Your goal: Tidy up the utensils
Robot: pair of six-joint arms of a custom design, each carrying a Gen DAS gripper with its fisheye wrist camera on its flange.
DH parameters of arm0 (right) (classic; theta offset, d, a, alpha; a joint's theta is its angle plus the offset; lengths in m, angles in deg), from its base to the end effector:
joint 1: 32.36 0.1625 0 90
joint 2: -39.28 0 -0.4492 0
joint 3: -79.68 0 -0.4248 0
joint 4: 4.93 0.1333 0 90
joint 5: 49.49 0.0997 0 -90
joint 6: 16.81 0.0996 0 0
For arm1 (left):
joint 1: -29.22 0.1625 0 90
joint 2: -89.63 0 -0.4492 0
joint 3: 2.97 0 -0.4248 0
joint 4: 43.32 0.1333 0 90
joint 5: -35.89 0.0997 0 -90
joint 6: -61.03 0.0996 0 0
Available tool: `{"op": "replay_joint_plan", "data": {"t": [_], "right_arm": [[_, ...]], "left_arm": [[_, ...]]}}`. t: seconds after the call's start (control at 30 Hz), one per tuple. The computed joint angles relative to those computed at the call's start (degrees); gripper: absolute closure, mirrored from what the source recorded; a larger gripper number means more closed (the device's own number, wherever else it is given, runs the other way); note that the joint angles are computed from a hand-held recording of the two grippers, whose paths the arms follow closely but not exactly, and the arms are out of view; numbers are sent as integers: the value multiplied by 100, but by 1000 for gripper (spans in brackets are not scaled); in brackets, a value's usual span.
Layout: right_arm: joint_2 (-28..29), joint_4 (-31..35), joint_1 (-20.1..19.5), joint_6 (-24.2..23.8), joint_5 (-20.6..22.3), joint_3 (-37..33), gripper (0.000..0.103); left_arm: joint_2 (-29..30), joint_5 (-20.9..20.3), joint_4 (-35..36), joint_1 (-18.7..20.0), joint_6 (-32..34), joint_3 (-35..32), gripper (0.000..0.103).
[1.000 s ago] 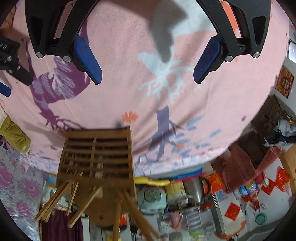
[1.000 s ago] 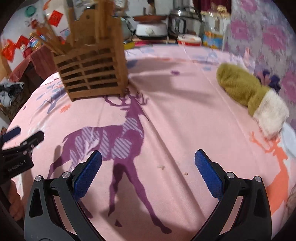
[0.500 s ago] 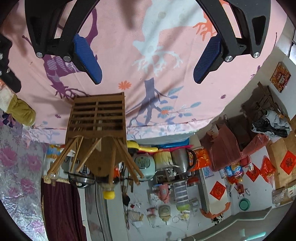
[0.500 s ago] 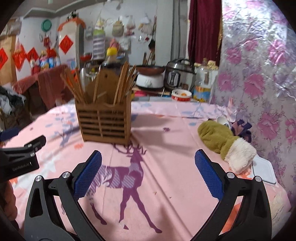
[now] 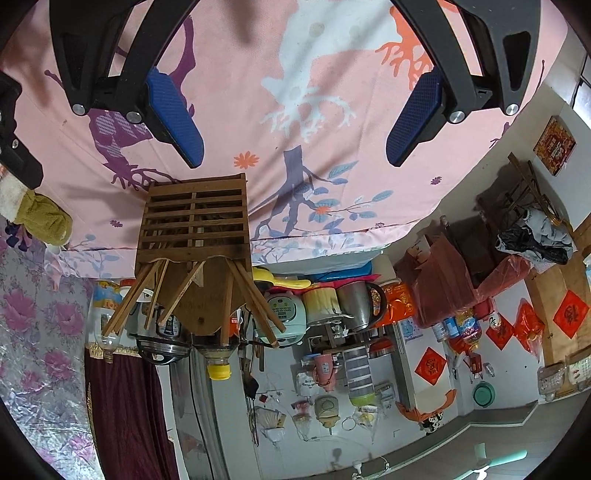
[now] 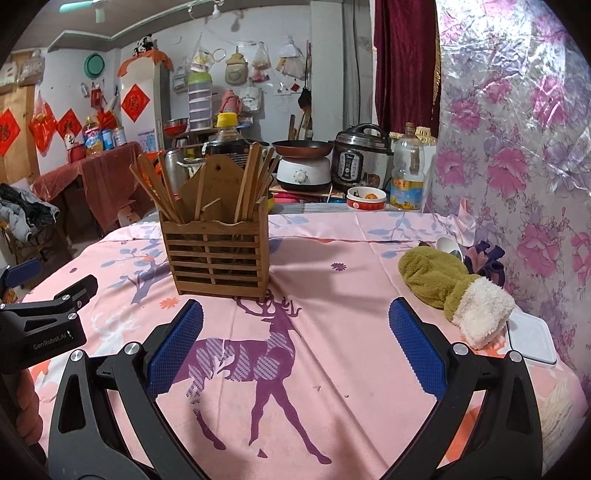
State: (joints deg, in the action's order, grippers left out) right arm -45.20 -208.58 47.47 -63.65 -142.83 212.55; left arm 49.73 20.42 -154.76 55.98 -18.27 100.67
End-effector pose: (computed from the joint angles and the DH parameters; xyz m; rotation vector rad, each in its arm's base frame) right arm 0.0447 -0.4727 0.3409 0.6704 -2.1571 1.2393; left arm -0.4222 -0.4697 -0.0171 0.2781 1.8899 -1.0927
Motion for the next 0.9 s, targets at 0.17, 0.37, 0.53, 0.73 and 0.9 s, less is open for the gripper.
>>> {"op": "replay_joint_plan", "data": {"t": [0.17, 0.37, 0.53, 0.73, 0.9], "right_arm": [[33, -53, 27, -69, -31, 27, 6], [40, -45, 26, -99, -47, 39, 6], [51, -55, 32, -111, -61, 42, 6], [54, -64, 32, -97, -63, 46, 6], [50, -68, 26, -105, -57, 48, 6]], "left_arm": [[-20, -4, 2, -15, 18, 8, 6], [-8, -8, -33, -19, 44, 10, 6], [-13, -10, -75, -46, 104, 25, 6], [-10, -38, -732, -59, 621, 165, 6], [-11, -100, -892, -18, 697, 179, 6]]}}
